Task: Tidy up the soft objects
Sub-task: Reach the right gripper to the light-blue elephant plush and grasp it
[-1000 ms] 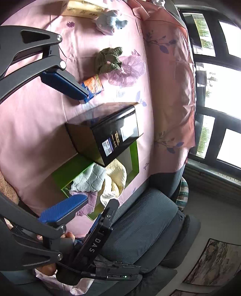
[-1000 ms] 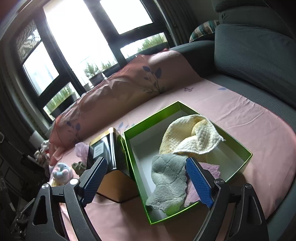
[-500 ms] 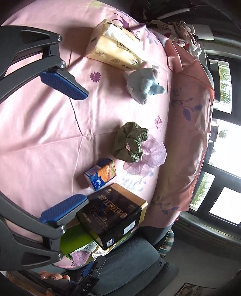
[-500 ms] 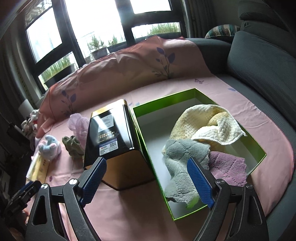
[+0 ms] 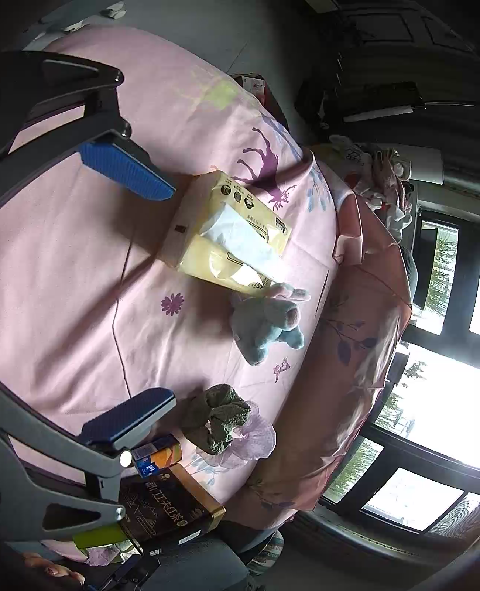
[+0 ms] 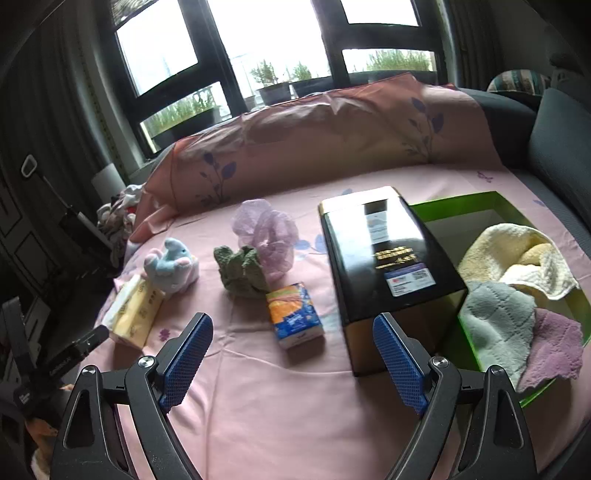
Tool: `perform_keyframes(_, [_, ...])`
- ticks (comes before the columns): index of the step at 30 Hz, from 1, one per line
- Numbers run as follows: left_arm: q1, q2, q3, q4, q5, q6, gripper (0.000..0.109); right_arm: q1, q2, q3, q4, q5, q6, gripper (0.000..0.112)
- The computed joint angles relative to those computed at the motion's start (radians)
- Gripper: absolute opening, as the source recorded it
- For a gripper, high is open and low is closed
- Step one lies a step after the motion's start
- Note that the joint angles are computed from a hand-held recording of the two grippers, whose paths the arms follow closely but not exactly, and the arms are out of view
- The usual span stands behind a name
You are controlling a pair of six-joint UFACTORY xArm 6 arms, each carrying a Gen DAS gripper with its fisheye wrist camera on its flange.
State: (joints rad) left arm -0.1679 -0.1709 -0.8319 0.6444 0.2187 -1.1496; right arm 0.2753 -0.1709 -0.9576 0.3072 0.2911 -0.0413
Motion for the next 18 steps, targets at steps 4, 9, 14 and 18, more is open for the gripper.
perform_keyframes(4, [0.038,-0.029,0.032,-0.054,0.000,0.015,0.102,0.083,0.131,-0.148,-0.027,0.057,0.042,0.089])
perform_keyframes(9, [0.078,-0.049,0.062,-0.161,-0.001,0.071,0.102,0.153,0.368,-0.435,0.055,0.165,0.061,0.089])
perform_keyframes(14, [0.111,-0.067,0.091,-0.265,-0.008,0.130,0.102,0.201,0.659,-0.815,0.047,0.336,0.142,0.089])
perform_keyframes(18, [0.122,-0.079,0.117,-0.407,-0.037,0.223,0.102,0.244,0.893,-1.141,-0.259,0.442,0.335,0.089])
